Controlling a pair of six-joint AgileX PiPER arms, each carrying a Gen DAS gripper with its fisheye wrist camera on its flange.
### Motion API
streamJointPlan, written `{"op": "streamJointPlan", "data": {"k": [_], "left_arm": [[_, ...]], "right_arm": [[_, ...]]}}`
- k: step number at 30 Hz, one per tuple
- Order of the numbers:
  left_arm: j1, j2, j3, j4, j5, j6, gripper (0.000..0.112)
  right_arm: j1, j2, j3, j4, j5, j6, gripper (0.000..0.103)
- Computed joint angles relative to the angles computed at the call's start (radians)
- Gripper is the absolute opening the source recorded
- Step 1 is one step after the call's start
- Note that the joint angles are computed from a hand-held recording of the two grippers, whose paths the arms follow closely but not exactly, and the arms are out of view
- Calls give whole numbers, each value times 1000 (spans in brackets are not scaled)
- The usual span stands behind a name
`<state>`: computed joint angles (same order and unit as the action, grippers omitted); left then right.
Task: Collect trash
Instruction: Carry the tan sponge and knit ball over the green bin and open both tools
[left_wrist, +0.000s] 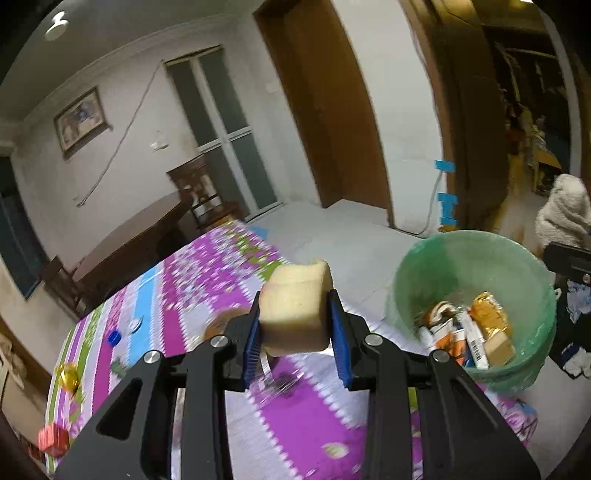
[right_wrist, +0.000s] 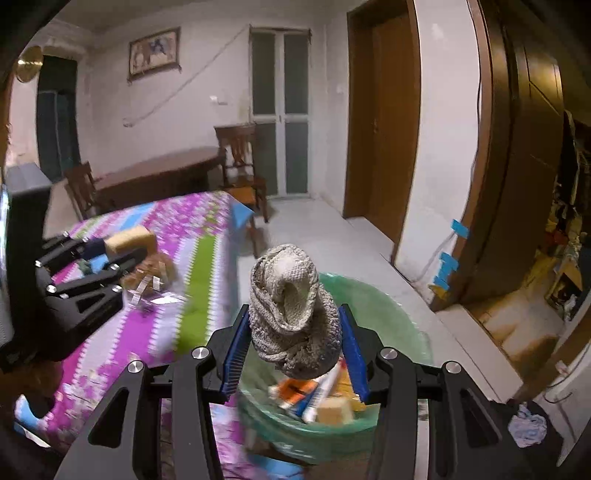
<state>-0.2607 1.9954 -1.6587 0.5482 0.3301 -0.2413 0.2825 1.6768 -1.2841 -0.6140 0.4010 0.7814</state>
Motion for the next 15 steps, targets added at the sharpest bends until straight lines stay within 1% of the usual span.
{"op": "streamJointPlan", "data": {"k": [1,3,8,9,12,15], "left_arm": [[-6,11,-20,-35,4,43,31],[-18,45,-78,-132,25,158,31],[-44,126,-212,-285,84,333,31],[-47,149,-253,-348,108,402,31],[-56,204,-344,-442,166,506,31],[-57,274,-472,-562,271,629,31]], "right_arm": [[-28,9,-17,84,10,-91,48],[-76,29,-50,200,32,-220,48],[-164,65,-120,366,93,-417,48],[-183,73,-137,404,108,-460,48],[-231,99,-186,501,150,-566,48],[-263,137,-243,576,194,-643,48]]}}
